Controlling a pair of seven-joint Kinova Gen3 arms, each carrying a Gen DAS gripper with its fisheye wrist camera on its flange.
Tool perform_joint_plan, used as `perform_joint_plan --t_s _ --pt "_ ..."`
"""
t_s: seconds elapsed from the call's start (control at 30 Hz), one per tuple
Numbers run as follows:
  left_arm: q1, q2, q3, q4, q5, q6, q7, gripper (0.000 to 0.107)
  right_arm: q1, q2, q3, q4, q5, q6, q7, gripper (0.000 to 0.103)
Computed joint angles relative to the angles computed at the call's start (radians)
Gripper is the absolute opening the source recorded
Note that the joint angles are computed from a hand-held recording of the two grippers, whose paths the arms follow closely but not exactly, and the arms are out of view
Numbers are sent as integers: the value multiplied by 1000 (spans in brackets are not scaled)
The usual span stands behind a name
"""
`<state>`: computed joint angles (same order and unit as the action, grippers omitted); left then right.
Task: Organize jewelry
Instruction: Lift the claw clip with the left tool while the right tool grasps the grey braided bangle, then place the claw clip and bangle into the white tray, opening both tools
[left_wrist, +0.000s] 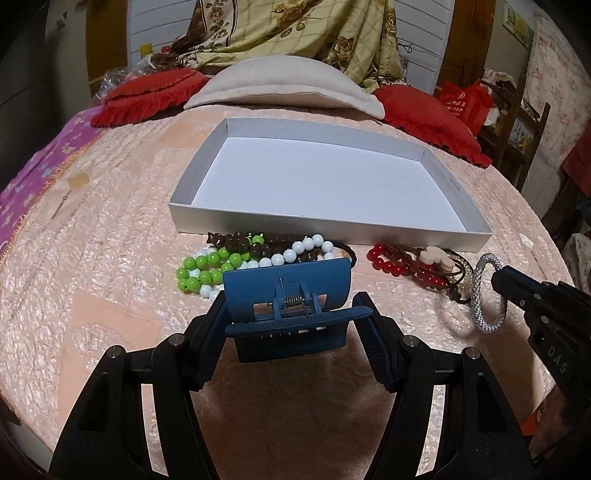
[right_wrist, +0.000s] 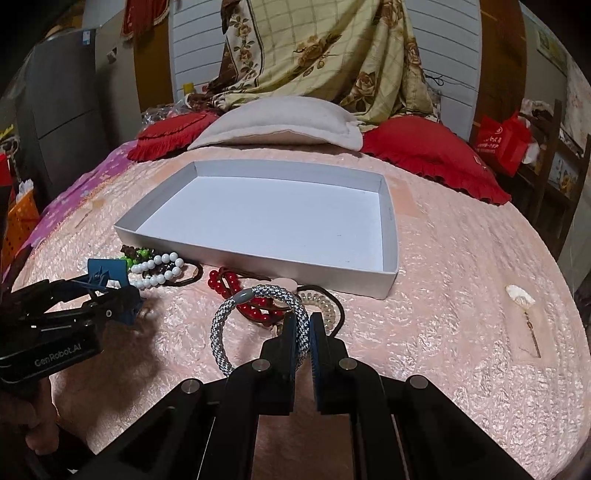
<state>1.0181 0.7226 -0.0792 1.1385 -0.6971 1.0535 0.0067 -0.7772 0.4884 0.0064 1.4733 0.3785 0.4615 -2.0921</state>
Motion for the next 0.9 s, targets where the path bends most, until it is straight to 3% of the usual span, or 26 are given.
perform_joint_plan --t_s 0.23,0.47,0.6,0.77,0.9 --pt "-5 4 1 -11 1 -17 -22 66 -10 3 11 -2 5 -16 -16 6" --pt "-22 -77 -12 88 -33 -92 13 66 -1 -9 29 -2 -1 -72 -22 6" --pt "-54 -97 -17 84 -88 -83 -40 66 48 26 -3 -90 -48 -32 15 6" --pt "-157 -121 -11 117 -87 -210 -83 66 106 105 -33 -228 -119 30 73 6" --pt "-183 -88 -22 135 -94 -284 -96 66 151 162 -53 -299 -186 54 110 6"
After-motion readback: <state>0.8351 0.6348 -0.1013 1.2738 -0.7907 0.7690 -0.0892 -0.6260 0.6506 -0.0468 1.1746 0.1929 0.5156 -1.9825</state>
